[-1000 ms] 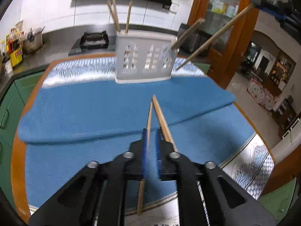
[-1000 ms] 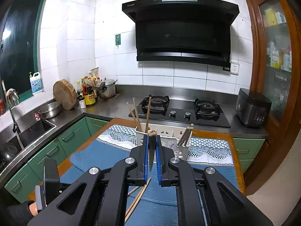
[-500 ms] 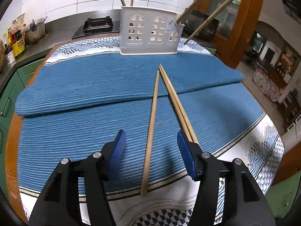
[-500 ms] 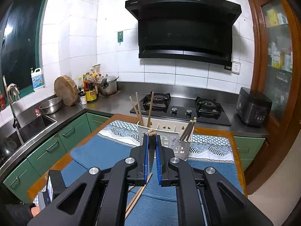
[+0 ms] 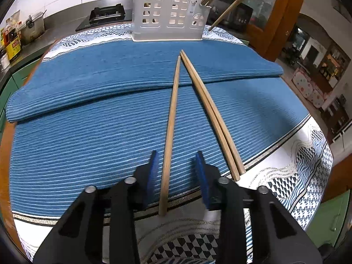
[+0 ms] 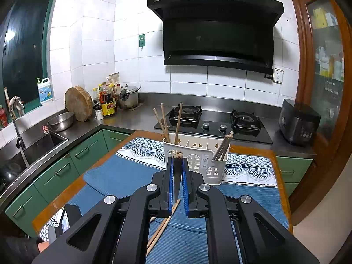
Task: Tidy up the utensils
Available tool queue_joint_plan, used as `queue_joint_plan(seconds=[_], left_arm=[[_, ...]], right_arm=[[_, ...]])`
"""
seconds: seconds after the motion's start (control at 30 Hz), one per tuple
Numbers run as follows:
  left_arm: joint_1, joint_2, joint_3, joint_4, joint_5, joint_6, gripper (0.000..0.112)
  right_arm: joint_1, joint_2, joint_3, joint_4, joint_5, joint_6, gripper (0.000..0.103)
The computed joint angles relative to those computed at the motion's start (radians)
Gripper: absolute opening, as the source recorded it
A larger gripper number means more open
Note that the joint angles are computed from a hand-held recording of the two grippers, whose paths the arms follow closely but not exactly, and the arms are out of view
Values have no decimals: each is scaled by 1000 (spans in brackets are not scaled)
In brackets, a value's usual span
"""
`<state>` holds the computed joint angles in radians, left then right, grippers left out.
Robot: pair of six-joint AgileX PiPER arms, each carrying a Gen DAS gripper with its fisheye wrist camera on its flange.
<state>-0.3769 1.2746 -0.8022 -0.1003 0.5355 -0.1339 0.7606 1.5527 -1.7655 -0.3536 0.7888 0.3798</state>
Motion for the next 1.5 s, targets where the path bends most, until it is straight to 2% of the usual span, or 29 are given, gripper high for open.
queue_joint_plan(seconds=[0.1,0.17,0.27,0.37,0.43,0.47,0.77,1.1,1.5], left_arm=[[-8,8,1,41,-5,-44,22],[-21,10,3,74,-7,-73,22],[-64,16,-8,195,17,-169,17],[-68,19,-19,210,34,-170,17],[-66,26,-30,226,48,-189,10],[-62,22,-30,223,50,-187,7],[-19,-52,-30,141,22,-144,6],[12,-72,-127,64,-23,-96,6],[44,-50,-119,0,2,-18,6]], right_arm=[[2,2,0,-5,2,6,7],[1,5,-2,-3,3,7,7],[-2,6,3,4,-1,4,7],[1,4,9,2,-1,8,7],[4,2,13,-2,-3,12,7],[3,1,15,-1,-4,12,7],[7,-12,33,-17,-18,38,7],[-12,-21,17,-17,-25,31,7],[-24,-16,11,-1,-26,14,7]])
